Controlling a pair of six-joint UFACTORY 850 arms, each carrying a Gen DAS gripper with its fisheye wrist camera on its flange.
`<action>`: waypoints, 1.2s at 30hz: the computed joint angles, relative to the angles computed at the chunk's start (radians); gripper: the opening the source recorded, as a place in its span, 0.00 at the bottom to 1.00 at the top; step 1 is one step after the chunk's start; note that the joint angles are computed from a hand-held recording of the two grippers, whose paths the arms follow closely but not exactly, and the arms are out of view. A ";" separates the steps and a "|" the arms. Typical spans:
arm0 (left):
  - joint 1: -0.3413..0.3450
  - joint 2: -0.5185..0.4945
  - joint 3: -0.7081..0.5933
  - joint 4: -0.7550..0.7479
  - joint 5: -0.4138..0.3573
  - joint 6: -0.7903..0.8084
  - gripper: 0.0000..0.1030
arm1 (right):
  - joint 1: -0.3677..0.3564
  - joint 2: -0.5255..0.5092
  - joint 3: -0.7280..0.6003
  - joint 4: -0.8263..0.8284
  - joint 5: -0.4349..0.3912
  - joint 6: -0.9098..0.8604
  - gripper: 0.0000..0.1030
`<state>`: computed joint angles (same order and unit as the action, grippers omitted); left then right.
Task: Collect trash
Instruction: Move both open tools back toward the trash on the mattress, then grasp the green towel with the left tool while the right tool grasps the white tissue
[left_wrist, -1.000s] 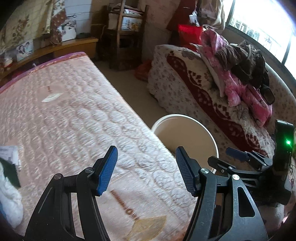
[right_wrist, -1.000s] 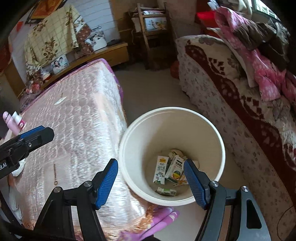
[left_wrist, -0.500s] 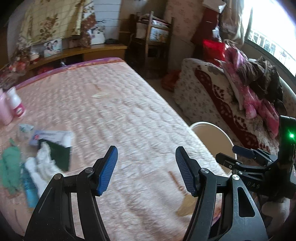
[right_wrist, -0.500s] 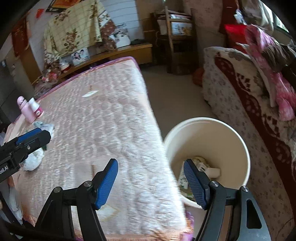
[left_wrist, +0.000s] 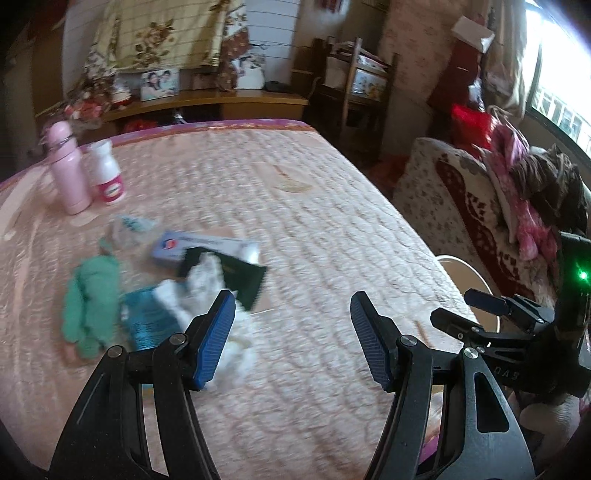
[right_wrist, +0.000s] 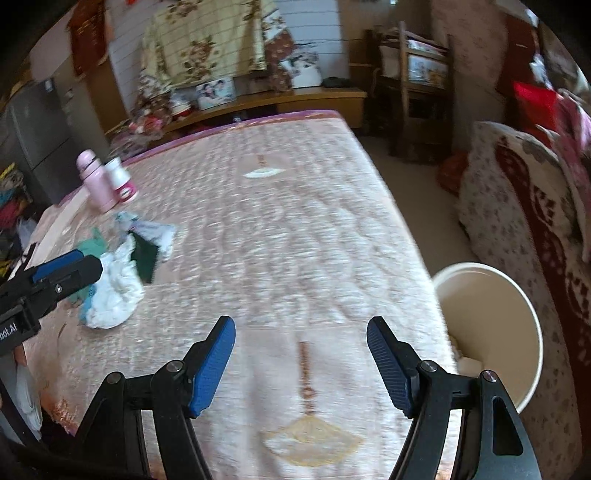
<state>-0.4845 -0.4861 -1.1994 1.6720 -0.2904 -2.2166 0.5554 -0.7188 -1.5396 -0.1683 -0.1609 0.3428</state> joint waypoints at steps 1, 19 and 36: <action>0.009 0.015 0.019 0.008 0.001 -0.011 0.62 | 0.010 -0.008 -0.012 0.044 -0.005 -0.052 0.69; 0.222 0.107 0.210 -0.085 0.015 -0.026 0.62 | 0.080 -0.251 -0.388 0.652 -0.230 -0.683 0.70; 0.281 -0.018 0.088 -0.195 0.104 0.129 0.62 | 0.100 -0.600 -0.908 0.808 -0.525 -0.693 0.27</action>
<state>-0.2032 -0.5043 -1.1116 1.4766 -0.1862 -2.0871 0.6555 -1.3190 -2.4480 0.6392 -0.6862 -0.3505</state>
